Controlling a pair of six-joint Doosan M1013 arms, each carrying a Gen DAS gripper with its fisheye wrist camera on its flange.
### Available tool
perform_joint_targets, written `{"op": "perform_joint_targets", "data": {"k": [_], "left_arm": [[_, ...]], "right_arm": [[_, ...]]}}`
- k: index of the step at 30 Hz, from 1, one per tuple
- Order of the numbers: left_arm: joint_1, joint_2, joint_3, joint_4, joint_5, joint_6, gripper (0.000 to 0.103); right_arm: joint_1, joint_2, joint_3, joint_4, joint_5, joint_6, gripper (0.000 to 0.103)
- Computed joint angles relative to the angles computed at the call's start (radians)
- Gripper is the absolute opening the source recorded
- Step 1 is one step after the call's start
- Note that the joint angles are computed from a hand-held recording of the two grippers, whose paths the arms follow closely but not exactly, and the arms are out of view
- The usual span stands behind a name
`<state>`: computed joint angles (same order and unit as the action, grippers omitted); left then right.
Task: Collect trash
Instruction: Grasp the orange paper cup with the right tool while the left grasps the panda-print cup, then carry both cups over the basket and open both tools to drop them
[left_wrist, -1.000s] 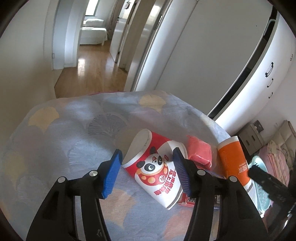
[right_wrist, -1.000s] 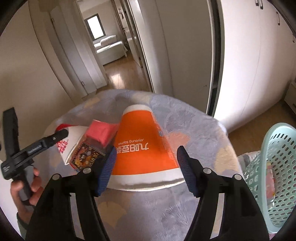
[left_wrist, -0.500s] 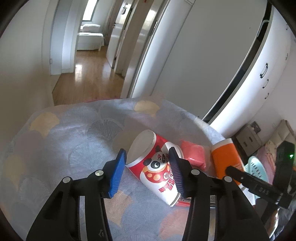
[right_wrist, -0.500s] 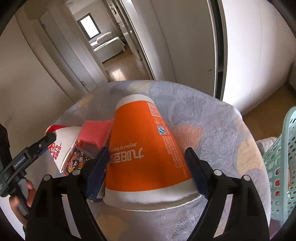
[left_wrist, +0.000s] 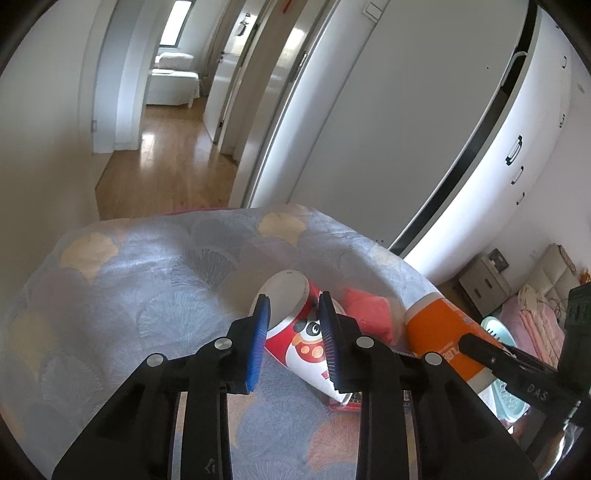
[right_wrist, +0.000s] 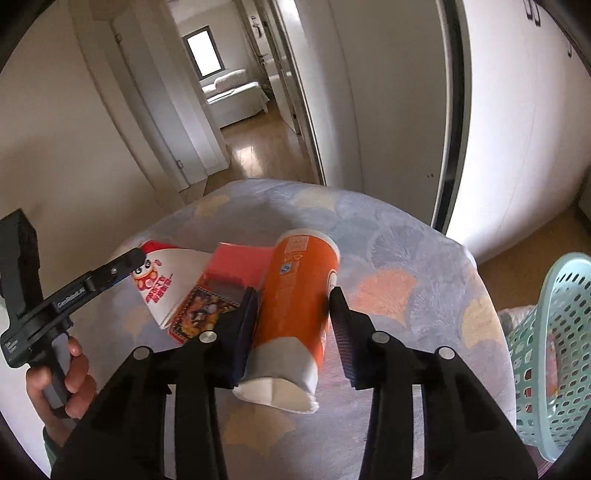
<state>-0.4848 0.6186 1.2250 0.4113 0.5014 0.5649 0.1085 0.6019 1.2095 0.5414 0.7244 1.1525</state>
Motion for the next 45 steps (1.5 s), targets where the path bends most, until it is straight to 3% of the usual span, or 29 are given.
{"op": "perform_joint_targets", "data": {"k": [9, 13, 16, 20, 24, 25, 27, 31, 34, 45], "left_arm": [[0.0, -0.007, 0.015, 0.013, -0.027, -0.017, 0.022], [0.001, -0.013, 0.023, 0.016, -0.045, -0.021, 0.012], [0.003, -0.017, 0.03, 0.003, -0.064, -0.02, 0.004], [0.002, -0.011, 0.018, -0.01, -0.047, 0.004, 0.005], [0.004, 0.008, -0.009, -0.023, 0.017, 0.011, 0.016], [0.006, 0.01, -0.011, -0.038, 0.02, 0.021, 0.021], [0.009, 0.008, -0.005, -0.056, 0.01, 0.031, 0.021], [0.006, 0.002, 0.002, -0.058, 0.004, 0.048, 0.013], [-0.007, -0.005, 0.005, 0.009, 0.006, 0.001, 0.009], [-0.055, -0.047, 0.011, 0.101, -0.065, -0.031, 0.006]], "right_arm": [[0.006, -0.006, 0.026, 0.013, -0.002, -0.015, 0.047], [0.004, -0.014, 0.038, 0.002, -0.01, -0.005, 0.037], [-0.011, -0.026, 0.052, 0.054, -0.009, -0.026, 0.037], [-0.027, -0.044, 0.07, 0.096, -0.018, -0.052, 0.037], [-0.035, -0.047, 0.072, 0.099, -0.011, -0.05, 0.037], [-0.037, -0.048, 0.072, 0.102, -0.007, -0.051, 0.037], [-0.037, -0.047, 0.073, 0.102, -0.007, -0.05, 0.037], [-0.046, -0.051, 0.079, 0.117, -0.015, -0.051, 0.037], [-0.061, -0.062, 0.093, 0.142, -0.022, -0.058, 0.037], [-0.136, -0.134, 0.168, 0.204, -0.1, -0.073, 0.037]]}}
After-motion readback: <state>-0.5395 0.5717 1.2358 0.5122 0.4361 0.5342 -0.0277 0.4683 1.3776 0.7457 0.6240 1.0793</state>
